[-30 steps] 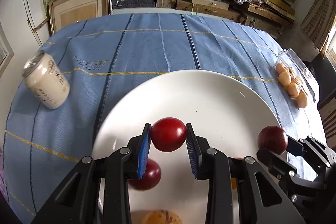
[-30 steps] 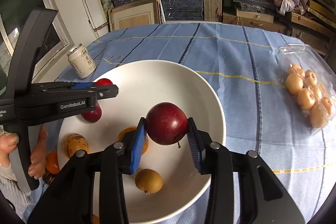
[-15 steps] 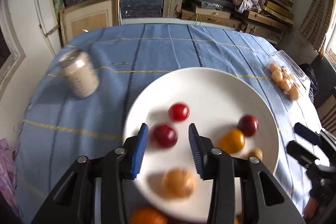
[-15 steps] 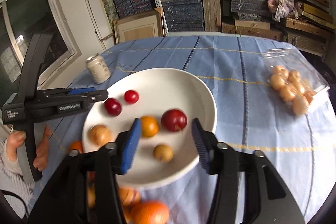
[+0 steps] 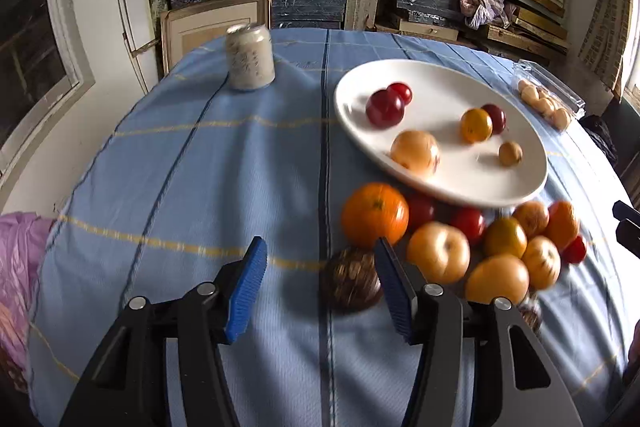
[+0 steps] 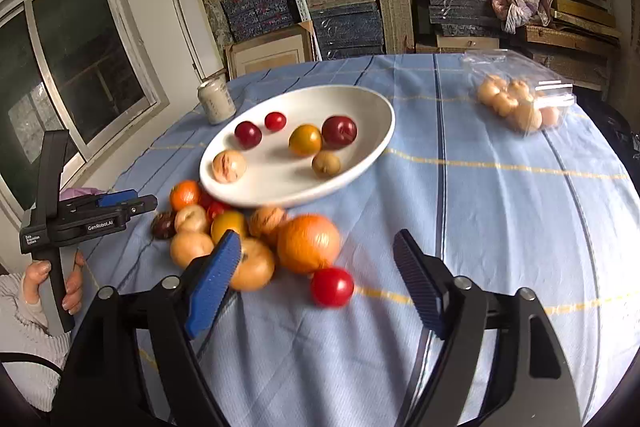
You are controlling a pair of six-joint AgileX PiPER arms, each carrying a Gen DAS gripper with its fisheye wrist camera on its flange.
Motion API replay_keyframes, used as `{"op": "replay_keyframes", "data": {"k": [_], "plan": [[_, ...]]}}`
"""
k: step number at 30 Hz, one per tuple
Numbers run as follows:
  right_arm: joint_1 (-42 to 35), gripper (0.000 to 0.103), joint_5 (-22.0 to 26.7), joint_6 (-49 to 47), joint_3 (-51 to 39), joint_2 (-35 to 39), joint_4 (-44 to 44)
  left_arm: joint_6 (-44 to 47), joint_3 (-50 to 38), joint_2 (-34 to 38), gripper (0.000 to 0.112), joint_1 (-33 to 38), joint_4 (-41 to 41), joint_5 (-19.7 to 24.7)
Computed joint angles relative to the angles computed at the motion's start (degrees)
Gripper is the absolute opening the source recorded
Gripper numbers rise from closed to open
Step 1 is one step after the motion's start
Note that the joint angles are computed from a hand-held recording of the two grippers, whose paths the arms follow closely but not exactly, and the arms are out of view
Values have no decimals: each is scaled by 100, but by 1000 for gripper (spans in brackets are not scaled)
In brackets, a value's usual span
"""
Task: Organize fruits
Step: 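Move both open grippers back toward the remaining fruits, then grasp the dark patterned round fruit with the left gripper while the right gripper grasps the red tomato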
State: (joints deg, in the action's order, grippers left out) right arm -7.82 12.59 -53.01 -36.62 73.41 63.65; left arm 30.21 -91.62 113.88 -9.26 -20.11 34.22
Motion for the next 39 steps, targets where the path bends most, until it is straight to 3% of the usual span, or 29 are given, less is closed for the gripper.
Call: {"op": "replay_keyframes", "data": {"k": [4, 13, 15, 19, 28, 32, 36, 39], "plan": [[123, 78, -46, 38, -25, 43, -114, 483, 143, 92, 60, 171, -640, -86], [-155, 82, 297, -177, -211, 330, 18, 909, 235, 95, 63, 129, -1019, -203], [-160, 83, 328, -267, -198, 313, 98, 905, 312, 79, 70, 52, -896, -311], [-38, 85, 270, -230, -180, 267, 16, 850, 512, 35, 70, -129, -540, -541], [206, 85, 152, 157, -207, 341, -418, 636, 47, 372, 70, -21, -578, 21], [233, 85, 128, 207, -223, 383, -487, 600, 39, 377, 69, -65, -497, 3], [269, 85, 97, 340, -240, 431, -641, 548, -4, 400, 63, -107, -445, -17], [300, 85, 76, 485, -254, 457, -833, 595, 45, 368, 44, -148, -452, -73]]}}
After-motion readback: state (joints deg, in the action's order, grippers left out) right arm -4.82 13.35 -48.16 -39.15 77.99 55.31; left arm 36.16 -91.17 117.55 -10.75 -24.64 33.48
